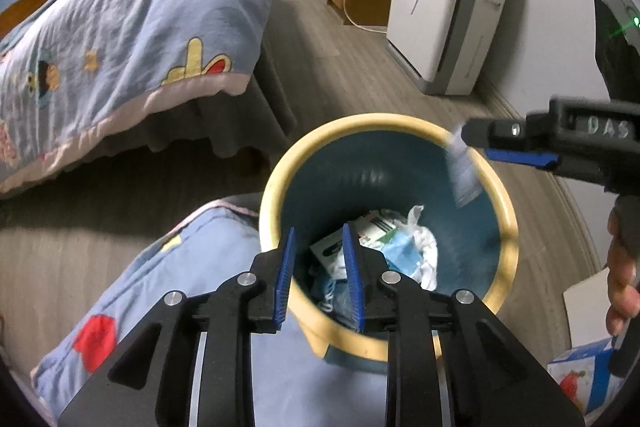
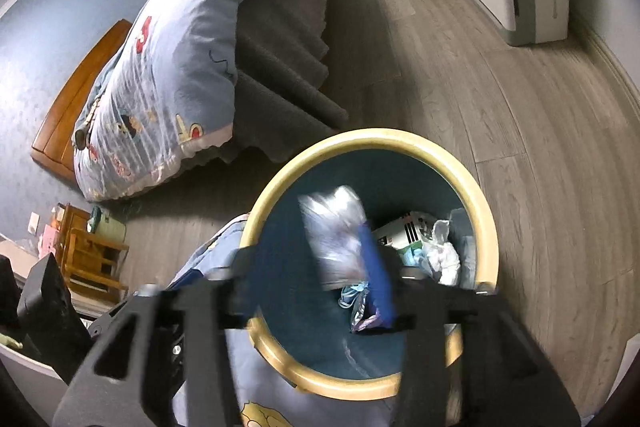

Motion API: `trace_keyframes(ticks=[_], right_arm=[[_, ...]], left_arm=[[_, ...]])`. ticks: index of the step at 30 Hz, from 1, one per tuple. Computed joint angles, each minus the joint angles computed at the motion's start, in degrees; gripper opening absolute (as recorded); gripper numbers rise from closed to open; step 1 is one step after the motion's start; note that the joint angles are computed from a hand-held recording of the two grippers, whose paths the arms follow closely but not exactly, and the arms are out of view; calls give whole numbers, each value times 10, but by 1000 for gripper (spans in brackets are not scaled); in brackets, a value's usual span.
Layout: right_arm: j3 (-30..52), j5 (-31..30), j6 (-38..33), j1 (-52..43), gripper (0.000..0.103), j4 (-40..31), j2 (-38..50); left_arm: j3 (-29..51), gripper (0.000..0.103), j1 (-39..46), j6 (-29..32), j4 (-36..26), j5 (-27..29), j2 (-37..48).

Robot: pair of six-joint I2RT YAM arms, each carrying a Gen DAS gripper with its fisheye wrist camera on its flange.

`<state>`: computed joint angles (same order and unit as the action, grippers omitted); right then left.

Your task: Collect trash

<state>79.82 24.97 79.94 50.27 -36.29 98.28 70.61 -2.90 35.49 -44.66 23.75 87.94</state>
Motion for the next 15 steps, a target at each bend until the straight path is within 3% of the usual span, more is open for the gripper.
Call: trace_keyframes(ticks=[6, 12, 14, 15], right_arm=[[52, 25, -10, 21, 49, -66, 16], [137, 50, 25, 70, 49, -184, 44], [174, 65, 47, 91, 49, -235, 57], [197, 73, 64, 106, 49, -267, 65]], left_arm=[[-4, 27, 44, 41, -41, 27, -43], [11, 28, 126, 124, -136, 80, -100], [26, 40, 164, 159, -185, 107, -117], [32, 51, 178, 170, -201, 117, -122]])
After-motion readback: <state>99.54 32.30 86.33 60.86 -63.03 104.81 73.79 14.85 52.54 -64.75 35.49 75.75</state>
